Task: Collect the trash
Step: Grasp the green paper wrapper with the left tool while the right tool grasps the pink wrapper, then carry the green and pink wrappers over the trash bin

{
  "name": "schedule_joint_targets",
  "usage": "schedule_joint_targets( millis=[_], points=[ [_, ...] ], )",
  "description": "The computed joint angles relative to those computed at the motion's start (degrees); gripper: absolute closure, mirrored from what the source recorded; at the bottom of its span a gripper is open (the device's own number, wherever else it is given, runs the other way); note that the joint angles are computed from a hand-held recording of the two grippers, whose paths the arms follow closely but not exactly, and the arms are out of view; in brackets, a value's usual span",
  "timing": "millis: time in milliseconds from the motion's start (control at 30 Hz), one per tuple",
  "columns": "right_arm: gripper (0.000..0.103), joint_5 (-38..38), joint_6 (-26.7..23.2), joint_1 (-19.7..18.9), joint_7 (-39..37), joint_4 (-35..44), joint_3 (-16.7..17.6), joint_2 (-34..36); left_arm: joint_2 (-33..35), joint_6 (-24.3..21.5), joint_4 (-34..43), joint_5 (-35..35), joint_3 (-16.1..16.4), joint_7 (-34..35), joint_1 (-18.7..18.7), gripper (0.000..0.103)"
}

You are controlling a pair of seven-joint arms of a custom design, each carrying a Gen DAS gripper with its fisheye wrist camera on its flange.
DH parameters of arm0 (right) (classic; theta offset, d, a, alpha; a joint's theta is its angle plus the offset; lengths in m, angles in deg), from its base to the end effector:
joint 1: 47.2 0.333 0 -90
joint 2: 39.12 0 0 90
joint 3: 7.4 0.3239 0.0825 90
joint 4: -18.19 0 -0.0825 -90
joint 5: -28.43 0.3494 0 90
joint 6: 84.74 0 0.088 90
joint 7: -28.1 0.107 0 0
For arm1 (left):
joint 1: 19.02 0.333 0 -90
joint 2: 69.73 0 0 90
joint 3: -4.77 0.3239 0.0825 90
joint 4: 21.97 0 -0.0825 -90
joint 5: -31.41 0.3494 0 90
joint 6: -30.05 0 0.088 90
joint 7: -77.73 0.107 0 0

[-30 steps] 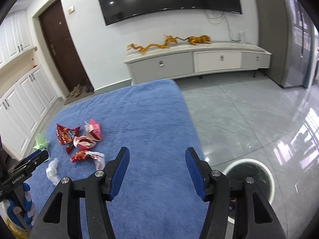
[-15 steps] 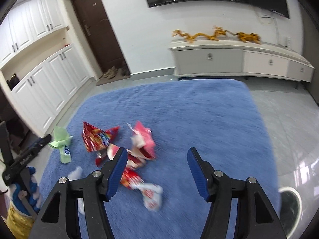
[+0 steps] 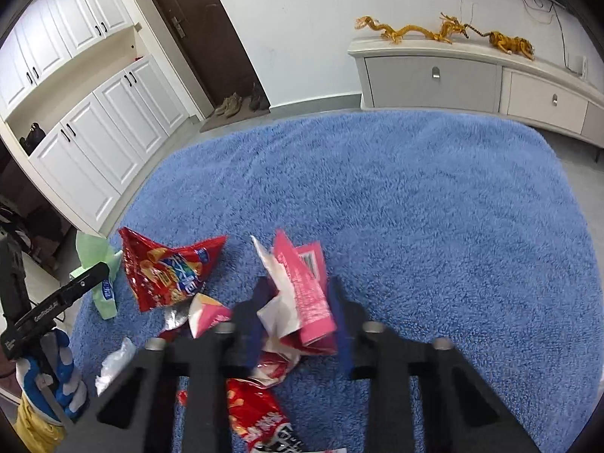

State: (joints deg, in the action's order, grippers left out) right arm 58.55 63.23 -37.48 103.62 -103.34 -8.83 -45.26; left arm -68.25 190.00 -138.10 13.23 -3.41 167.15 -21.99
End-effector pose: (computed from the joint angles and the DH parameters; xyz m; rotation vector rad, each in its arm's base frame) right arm 0.5250 0.0669 0.5436 -1.7711 1.7220 -0.1859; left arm 0.5668 -0.0963 0.5441 -1.9617 1.8222 -0.9902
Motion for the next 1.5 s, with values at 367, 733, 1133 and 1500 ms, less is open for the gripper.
schedule_joint_targets(
  millis=[367, 733, 1133, 1500],
  points=[
    [0.094, 2.1, 3.4, -0.5, -0.8, -8.8, -2.8, -11.2, -6.9, 1.1, -4.4, -4.7, 0.2, 6.8, -2.6, 0.073],
    [0.094, -7.1, 1.8, -5.1, 7.6, -20.4, -4.8, -30.7, -16.3, -0.8, -8.0, -7.2, 2.1, 9.7, -8.7, 0.073],
    [0.094, -17.8, -4.2, -16.8, 14.7, -30.1, -9.7, -49.5, -16.4, -6.4, -4.5, -7.4, -1.3, 10.6, -15.9, 0.073],
    [0.094, -18.5, -5.4, -26.7, 11.9, -35.7, -20.4, -51.3, -1.3, -13.8, 13.2, 1.7, -10.7, 5.9, -22.3, 0.073]
  ],
)
